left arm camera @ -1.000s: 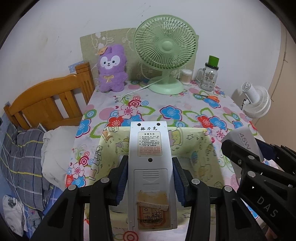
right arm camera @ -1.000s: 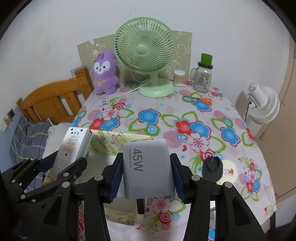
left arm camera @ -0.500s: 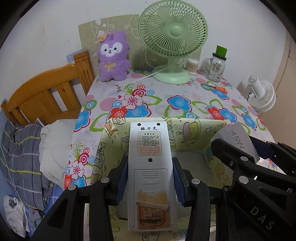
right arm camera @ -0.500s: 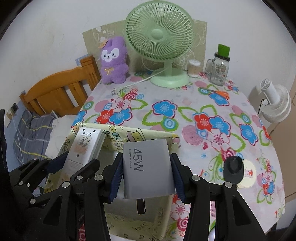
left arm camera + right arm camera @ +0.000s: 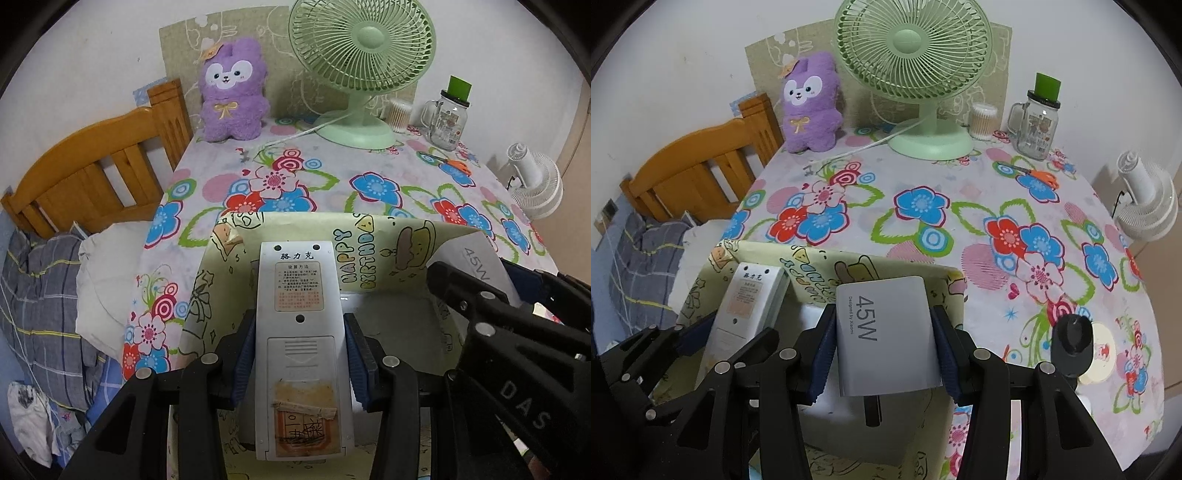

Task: Organize rigid objects
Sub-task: 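Lower both held items into the yellow box and open both grippers, then withdraw both tools from the box toward the remaining items on the cloth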

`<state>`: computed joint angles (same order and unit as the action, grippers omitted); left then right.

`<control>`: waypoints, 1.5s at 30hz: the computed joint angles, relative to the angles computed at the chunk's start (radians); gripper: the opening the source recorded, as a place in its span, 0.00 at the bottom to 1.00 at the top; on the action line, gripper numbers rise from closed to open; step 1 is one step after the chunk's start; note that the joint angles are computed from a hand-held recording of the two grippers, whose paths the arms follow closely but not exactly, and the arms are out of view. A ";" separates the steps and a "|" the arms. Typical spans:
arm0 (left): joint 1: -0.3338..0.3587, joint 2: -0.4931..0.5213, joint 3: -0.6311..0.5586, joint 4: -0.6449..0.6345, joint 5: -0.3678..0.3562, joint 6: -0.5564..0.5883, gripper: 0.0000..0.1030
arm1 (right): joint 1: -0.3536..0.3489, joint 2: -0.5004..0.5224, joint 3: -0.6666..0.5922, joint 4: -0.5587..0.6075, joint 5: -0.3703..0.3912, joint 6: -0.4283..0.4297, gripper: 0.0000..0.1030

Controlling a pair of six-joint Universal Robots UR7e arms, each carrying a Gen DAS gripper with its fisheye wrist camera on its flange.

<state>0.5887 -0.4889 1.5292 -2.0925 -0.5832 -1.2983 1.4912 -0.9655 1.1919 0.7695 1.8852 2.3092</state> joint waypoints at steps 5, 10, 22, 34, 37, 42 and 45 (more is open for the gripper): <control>-0.001 0.003 0.002 -0.039 -0.010 0.025 0.44 | 0.003 -0.009 0.019 -0.048 0.024 -0.042 0.51; -0.004 0.016 -0.020 0.012 0.000 0.004 0.46 | -0.003 -0.010 0.009 -0.046 0.023 -0.037 0.51; -0.035 0.012 -0.027 0.080 0.041 -0.049 0.75 | 0.003 -0.066 0.065 -0.068 -0.015 -0.055 0.81; -0.084 0.021 -0.041 0.123 0.048 -0.083 0.85 | -0.018 -0.156 0.128 -0.082 -0.043 -0.057 0.87; -0.094 0.025 -0.046 0.120 0.043 -0.073 0.85 | -0.025 -0.177 0.142 -0.087 -0.051 -0.062 0.88; -0.116 0.048 -0.085 0.197 0.067 -0.107 0.89 | -0.041 -0.213 0.158 -0.095 -0.070 -0.073 0.89; -0.124 0.055 -0.094 0.200 0.075 -0.107 0.90 | -0.050 -0.229 0.161 -0.095 -0.084 -0.070 0.89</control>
